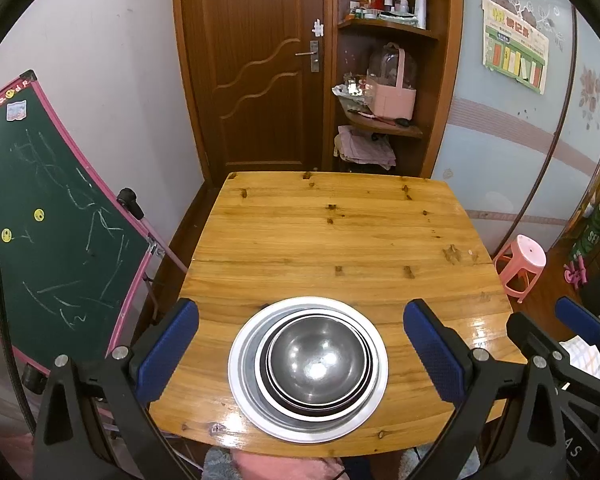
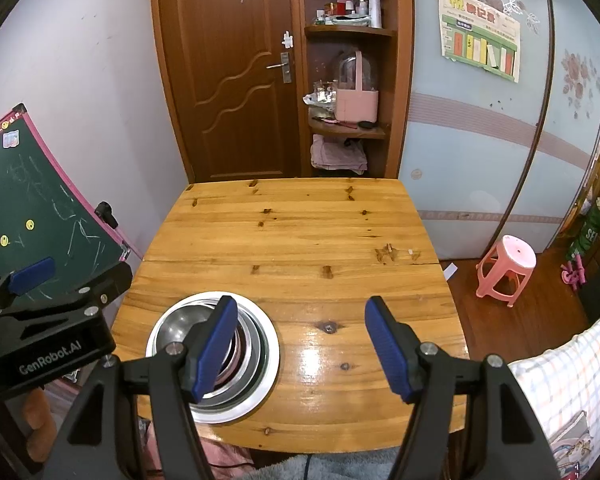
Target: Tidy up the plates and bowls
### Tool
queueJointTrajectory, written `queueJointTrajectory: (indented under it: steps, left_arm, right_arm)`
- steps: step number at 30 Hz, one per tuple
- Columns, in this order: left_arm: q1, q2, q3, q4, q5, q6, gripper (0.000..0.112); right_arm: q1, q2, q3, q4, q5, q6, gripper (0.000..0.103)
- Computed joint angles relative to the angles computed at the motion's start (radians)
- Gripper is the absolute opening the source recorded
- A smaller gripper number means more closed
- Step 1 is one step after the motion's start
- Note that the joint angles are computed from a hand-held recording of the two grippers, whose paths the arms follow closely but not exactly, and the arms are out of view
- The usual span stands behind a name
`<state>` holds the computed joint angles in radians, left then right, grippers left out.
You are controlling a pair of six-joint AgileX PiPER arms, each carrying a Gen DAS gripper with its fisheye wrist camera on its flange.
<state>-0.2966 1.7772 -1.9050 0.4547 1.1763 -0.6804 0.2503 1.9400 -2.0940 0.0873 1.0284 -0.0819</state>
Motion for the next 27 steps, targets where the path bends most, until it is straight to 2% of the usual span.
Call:
queueJointTrajectory:
  steps: [27]
  left_arm:
    - [0.017, 0.003, 0.044, -0.021, -0.023, -0.019, 0.102]
  right_arm:
    - [0.014, 0.009, 0.023, 0.007, -0.011, 0.013, 0.067]
